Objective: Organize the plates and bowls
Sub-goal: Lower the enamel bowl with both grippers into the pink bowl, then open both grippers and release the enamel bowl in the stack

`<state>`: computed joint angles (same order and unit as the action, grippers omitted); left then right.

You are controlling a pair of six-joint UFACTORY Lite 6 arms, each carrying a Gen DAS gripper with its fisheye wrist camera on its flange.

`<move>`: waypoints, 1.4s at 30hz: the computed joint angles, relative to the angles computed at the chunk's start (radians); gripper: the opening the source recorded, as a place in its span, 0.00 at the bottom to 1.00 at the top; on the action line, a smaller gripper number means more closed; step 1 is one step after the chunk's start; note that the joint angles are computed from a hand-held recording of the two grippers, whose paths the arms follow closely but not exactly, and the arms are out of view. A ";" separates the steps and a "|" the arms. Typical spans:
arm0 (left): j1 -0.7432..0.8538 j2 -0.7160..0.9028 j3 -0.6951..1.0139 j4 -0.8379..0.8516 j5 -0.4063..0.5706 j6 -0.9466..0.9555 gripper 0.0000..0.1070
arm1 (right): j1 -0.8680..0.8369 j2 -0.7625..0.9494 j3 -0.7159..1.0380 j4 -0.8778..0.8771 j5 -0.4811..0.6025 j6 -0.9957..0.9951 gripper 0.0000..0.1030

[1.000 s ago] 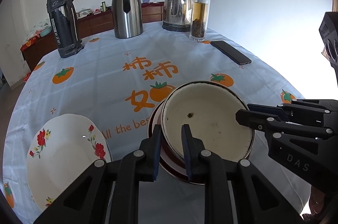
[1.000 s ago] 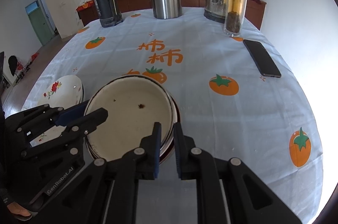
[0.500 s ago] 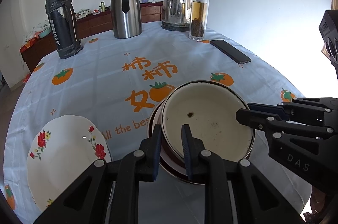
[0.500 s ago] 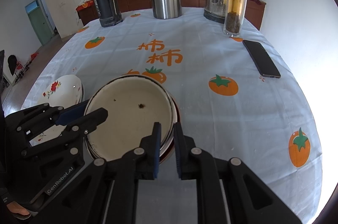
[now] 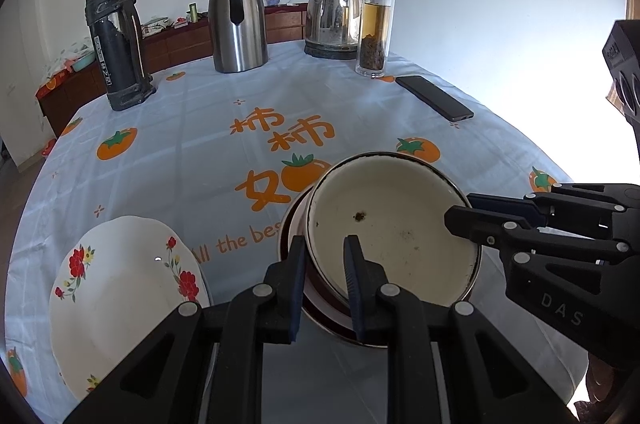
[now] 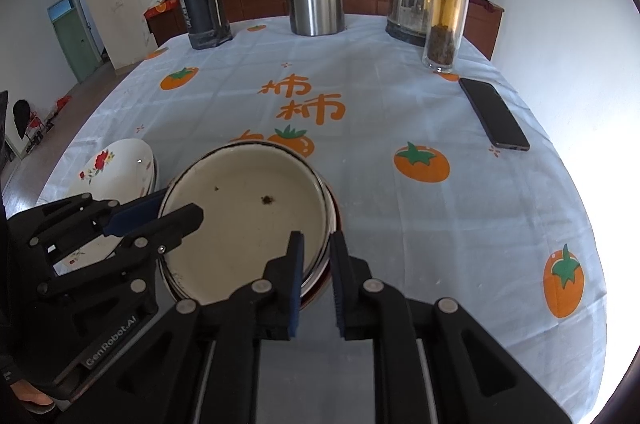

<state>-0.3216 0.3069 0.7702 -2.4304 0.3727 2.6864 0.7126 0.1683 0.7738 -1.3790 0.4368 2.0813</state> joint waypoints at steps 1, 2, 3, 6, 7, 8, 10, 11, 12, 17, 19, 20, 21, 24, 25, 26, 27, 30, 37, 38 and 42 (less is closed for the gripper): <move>-0.001 0.000 0.000 -0.002 0.000 0.004 0.20 | 0.004 0.006 0.009 0.027 0.008 -0.033 0.14; -0.002 -0.001 -0.001 -0.008 -0.001 0.009 0.20 | 0.011 0.013 0.016 0.036 0.018 -0.042 0.14; -0.003 -0.001 -0.001 -0.010 -0.001 0.009 0.20 | 0.011 0.012 0.017 0.045 0.020 -0.053 0.14; -0.003 -0.001 -0.002 -0.012 0.000 0.012 0.20 | 0.009 0.008 0.010 0.028 0.012 -0.029 0.14; -0.004 -0.001 -0.001 -0.013 -0.002 0.012 0.20 | 0.007 0.005 0.006 0.021 0.009 -0.023 0.14; -0.004 -0.001 -0.001 -0.014 -0.002 0.013 0.20 | 0.007 0.005 0.004 0.015 0.007 -0.015 0.14; -0.005 0.000 -0.002 -0.018 0.000 0.016 0.20 | 0.004 -0.003 -0.007 -0.010 0.001 0.013 0.14; -0.005 -0.002 -0.002 -0.013 0.001 0.011 0.20 | 0.005 -0.004 -0.009 -0.022 0.000 0.028 0.14; -0.006 -0.003 -0.004 -0.017 -0.001 0.016 0.20 | 0.005 -0.007 -0.013 -0.030 0.000 0.037 0.14; -0.006 -0.004 -0.007 -0.030 0.001 0.029 0.20 | 0.005 -0.011 -0.019 -0.049 -0.003 0.059 0.15; -0.006 -0.004 -0.008 -0.030 0.001 0.029 0.20 | 0.007 -0.012 -0.022 -0.055 -0.003 0.066 0.15; -0.008 -0.005 -0.009 -0.037 0.001 0.036 0.20 | 0.006 -0.012 -0.021 -0.052 -0.003 0.061 0.15; -0.011 -0.006 -0.011 -0.049 0.001 0.048 0.21 | 0.005 -0.013 -0.023 -0.056 -0.003 0.064 0.15; -0.013 -0.006 -0.012 -0.053 0.001 0.048 0.21 | 0.005 -0.017 -0.026 -0.059 -0.007 0.072 0.15; -0.013 -0.007 -0.012 -0.052 0.001 0.048 0.21 | 0.006 -0.016 -0.025 -0.060 -0.007 0.074 0.16; -0.013 -0.008 -0.013 -0.054 0.000 0.050 0.21 | 0.006 -0.015 -0.024 -0.062 -0.008 0.075 0.17; -0.013 -0.007 -0.012 -0.054 0.000 0.050 0.21 | 0.006 -0.014 -0.025 -0.067 -0.011 0.080 0.17; -0.010 -0.005 -0.007 -0.018 -0.002 0.014 0.25 | 0.008 -0.021 -0.035 -0.101 -0.013 0.118 0.32; -0.001 0.005 0.004 0.017 -0.009 -0.026 0.45 | 0.040 -0.067 -0.058 -0.105 0.062 0.148 0.61; -0.003 0.000 -0.001 0.015 -0.007 -0.022 0.47 | 0.040 -0.073 -0.063 -0.114 0.063 0.159 0.66; -0.028 -0.022 -0.025 -0.032 -0.008 0.035 0.49 | 0.054 -0.066 -0.053 -0.107 0.071 0.145 0.66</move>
